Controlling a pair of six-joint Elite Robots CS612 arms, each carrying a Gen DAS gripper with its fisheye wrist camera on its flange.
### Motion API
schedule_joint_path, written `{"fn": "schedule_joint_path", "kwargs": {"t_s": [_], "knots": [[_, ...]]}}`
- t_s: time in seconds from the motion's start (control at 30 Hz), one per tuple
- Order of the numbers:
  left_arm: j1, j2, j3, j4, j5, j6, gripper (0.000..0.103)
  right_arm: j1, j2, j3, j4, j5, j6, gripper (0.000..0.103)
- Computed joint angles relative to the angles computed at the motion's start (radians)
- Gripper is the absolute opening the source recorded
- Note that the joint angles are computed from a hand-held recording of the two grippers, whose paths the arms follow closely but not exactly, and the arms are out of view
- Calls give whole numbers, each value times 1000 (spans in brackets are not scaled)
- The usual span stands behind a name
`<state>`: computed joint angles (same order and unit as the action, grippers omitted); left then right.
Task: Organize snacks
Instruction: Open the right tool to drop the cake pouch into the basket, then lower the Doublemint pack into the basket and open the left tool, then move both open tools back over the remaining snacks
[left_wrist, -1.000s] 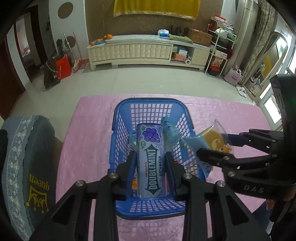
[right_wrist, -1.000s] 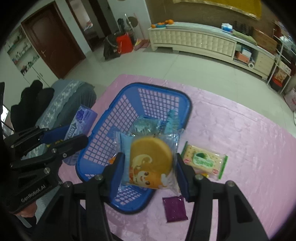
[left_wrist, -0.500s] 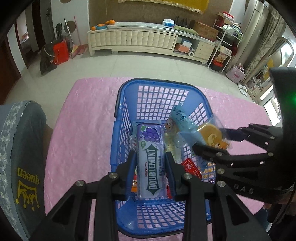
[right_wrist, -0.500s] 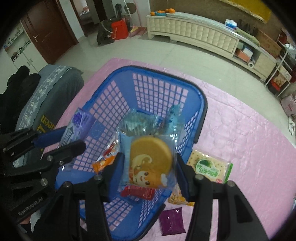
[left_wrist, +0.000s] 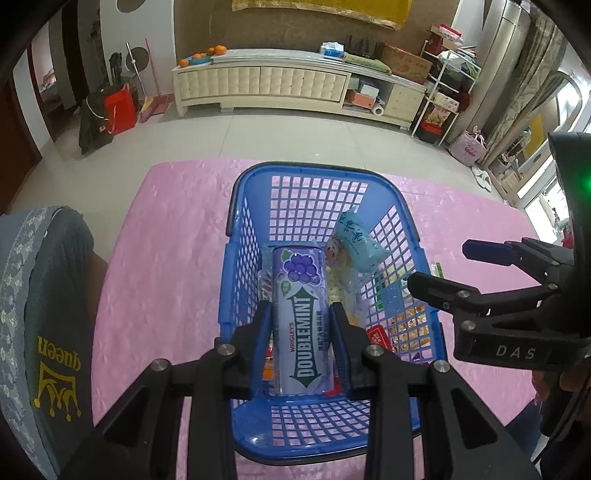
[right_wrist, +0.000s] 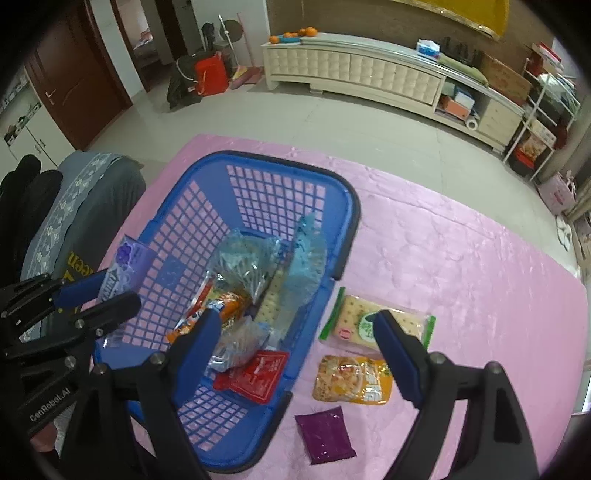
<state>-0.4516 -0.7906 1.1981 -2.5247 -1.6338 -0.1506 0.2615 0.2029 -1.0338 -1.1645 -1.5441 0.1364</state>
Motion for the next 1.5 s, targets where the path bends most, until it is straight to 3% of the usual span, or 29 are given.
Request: {"fn": "schedule_joint_path", "kwargs": {"t_s": [0.47,0.87,0.93,1.0,1.1,1.5], "knots": [[-12,76,-124,74,5,14,29,-29,-1,27,-12,30,9,87],[-5,164,-269,154,-53,19,29,-60,2,45,-49,86,13,87],[-5,169,-280,152,-63,25,40,-63,4,44,-44,92,18,87],[-8,168,-283,161,-49,39,55,-65,8,31,-41,87,19,87],[-10,151,-258,147,-31,53,68,-70,14,11,-33,89,29,87],[-25,39,-101,51,-25,82,76,-75,43,-123,37,70,41,87]]}}
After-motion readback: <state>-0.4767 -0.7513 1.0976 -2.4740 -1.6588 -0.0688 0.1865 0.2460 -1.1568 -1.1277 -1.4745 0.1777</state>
